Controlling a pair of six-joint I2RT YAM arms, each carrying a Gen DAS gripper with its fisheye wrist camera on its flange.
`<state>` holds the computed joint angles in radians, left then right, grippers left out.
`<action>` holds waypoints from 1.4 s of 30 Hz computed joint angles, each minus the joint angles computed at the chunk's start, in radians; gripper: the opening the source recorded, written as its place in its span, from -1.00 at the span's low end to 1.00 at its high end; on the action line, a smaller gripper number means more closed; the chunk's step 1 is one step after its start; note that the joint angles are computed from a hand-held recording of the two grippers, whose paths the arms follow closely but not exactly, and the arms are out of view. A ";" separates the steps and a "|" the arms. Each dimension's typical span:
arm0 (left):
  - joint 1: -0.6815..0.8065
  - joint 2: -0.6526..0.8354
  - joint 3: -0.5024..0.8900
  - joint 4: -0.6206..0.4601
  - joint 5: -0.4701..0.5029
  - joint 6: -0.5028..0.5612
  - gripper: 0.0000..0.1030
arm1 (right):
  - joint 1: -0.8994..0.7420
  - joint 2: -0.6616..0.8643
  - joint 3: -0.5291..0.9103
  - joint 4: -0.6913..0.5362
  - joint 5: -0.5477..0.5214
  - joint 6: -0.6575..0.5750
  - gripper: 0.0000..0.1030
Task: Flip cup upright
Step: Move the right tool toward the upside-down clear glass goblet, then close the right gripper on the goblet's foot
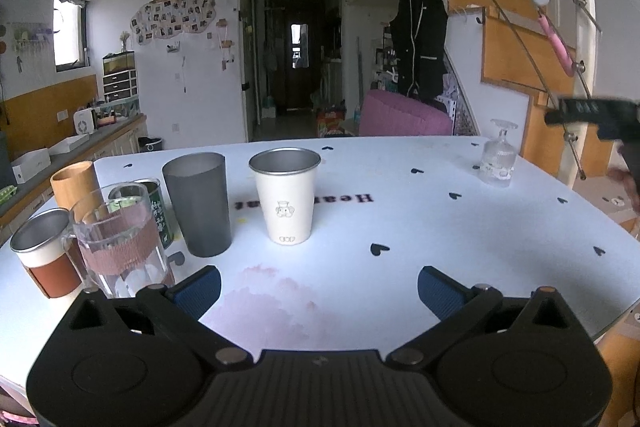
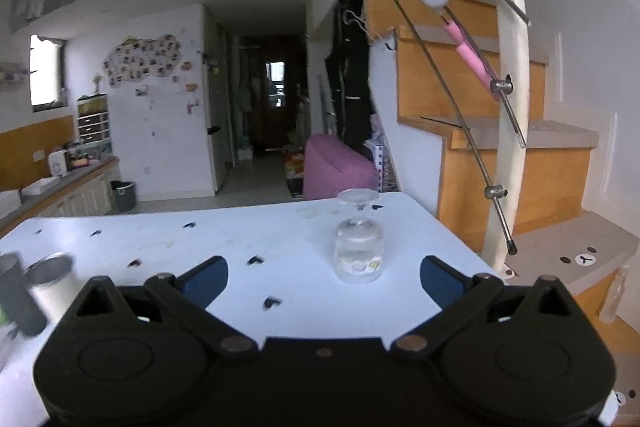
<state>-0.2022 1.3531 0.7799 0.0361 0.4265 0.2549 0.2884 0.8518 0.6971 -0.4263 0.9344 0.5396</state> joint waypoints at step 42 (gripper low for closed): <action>0.011 0.258 0.120 0.001 -0.022 -0.017 1.00 | -0.669 0.846 0.723 -0.079 -0.676 -0.149 0.15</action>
<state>-0.1913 1.6116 0.8998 0.0373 0.4044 0.2376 -0.3804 1.6978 1.4205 -0.5056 0.2582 0.3909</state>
